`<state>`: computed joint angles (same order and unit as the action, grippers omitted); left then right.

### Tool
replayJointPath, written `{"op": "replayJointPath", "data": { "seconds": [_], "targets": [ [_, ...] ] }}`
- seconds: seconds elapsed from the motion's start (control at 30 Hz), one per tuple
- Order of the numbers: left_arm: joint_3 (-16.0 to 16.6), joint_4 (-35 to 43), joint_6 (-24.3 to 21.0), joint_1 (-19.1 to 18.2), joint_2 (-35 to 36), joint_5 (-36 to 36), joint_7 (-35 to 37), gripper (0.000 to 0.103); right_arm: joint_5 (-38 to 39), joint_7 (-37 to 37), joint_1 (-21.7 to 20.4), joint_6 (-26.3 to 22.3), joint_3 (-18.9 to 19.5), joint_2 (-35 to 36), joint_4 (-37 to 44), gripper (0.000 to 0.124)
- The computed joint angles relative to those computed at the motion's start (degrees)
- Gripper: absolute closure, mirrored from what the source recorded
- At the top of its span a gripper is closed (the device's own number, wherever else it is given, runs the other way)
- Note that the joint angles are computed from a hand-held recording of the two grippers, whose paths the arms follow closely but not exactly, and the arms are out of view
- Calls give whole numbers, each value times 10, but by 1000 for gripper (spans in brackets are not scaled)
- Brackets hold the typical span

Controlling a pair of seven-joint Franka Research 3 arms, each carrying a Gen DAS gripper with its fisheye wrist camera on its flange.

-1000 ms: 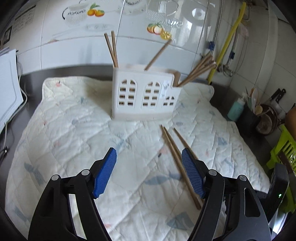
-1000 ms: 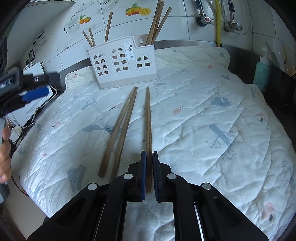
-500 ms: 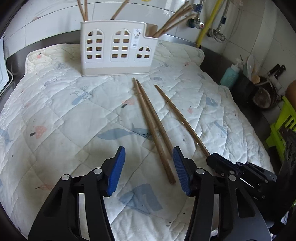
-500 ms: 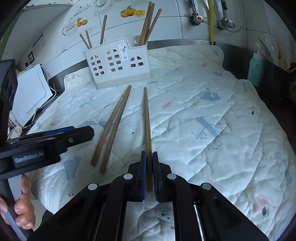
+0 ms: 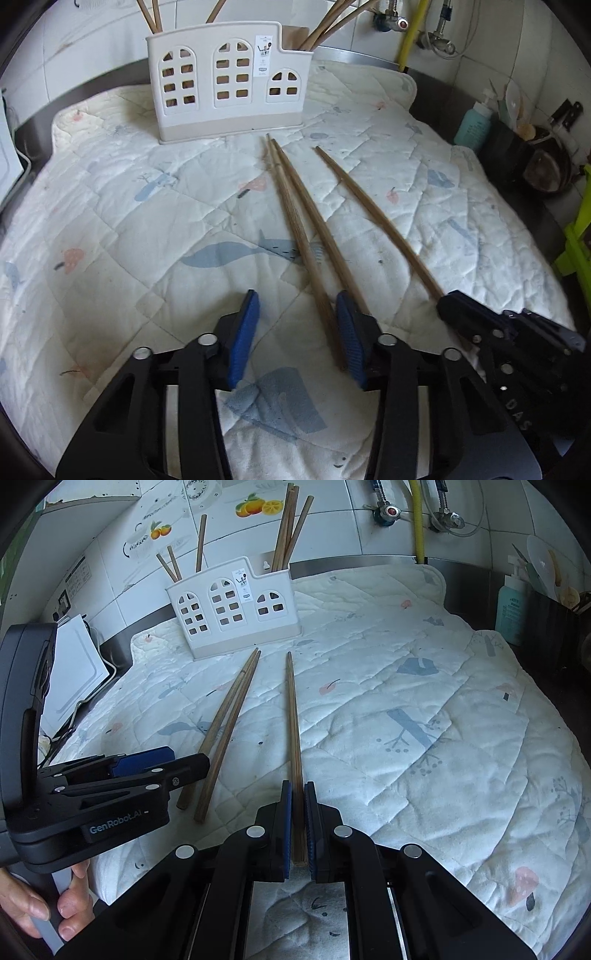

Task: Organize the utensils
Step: 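Close the left tool on another chopstick while the right tool holds its own, then lift both chopsticks and carry them up over the white holder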

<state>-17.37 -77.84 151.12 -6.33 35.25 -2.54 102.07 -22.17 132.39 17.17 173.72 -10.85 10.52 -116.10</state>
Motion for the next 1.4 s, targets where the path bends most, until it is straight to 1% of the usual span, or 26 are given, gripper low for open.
{"op": "replayJointPath", "data": {
  "seconds": [0.03, 0.17, 0.23, 0.27, 0.4, 0.47, 0.5, 0.57, 0.6, 0.63, 0.7, 0.77, 0.87, 1.07, 1.17, 1.23, 1.3, 1.4],
  "targets": [
    [13, -6, 10, -10, -4, 15, -9, 64, 0, 1, 0, 1, -1, -1, -1, 117],
    [31, -15, 26, -23, -9, 43, -42, 65, -6, 8, 3, 5, -5, -2, -5, 117],
    [21, -6, 19, -18, -3, 40, -43, 66, -8, 11, 4, 6, -6, -2, -6, 117],
    [23, -7, 25, -21, -2, 47, -43, 67, -8, 12, 4, 7, -6, -2, -7, 117],
    [28, -10, 48, -30, 2, 69, -49, 74, -8, 17, 6, 14, -10, 2, -6, 117],
    [24, -7, 50, -29, 5, 73, -47, 77, -11, 20, 10, 14, -14, 3, -4, 117],
    [18, -2, 45, -24, 7, 70, -41, 81, -13, 21, 12, 14, -17, 3, -4, 117],
    [-1, 15, 22, -7, 15, 47, -24, 87, -12, 19, 12, 13, -16, 3, -3, 117],
    [-11, 30, 5, 4, 22, 30, -14, 94, -13, 20, 12, 14, -17, 3, -4, 117],
    [-19, 38, -5, 12, 26, 16, -4, 96, -13, 19, 12, 14, -17, 3, -3, 117],
    [-18, 51, -18, 16, 32, 0, 4, 96, -18, 22, 15, 12, -20, 4, -2, 117],
    [-26, 59, -29, 25, 39, -18, 25, 96, -24, 28, 18, 11, -23, 5, -1, 117],
    [-27, 56, -32, 25, 37, -34, 39, 95, -28, 34, 18, 9, -24, 6, 1, 117],
    [-16, 51, -25, 16, 35, -43, 34, 93, -45, 53, 24, 7, -31, 9, 6, 117],
    [-19, 49, -16, 19, 35, -46, 42, 95, -61, 67, 28, 3, -35, 9, 8, 117],
    [-27, 54, -24, 26, 37, -58, 48, 96, -66, 68, 24, 0, -31, 6, 8, 117],
    [-37, 59, -34, 37, 36, -73, 62, 96, -91, 84, 29, -2, -36, -3, 6, 117],
    [-46, 41, -10, 50, 19, -90, 94, 97, -156, 128, 31, -4, -42, -19, 6, 117]
  ]
}}
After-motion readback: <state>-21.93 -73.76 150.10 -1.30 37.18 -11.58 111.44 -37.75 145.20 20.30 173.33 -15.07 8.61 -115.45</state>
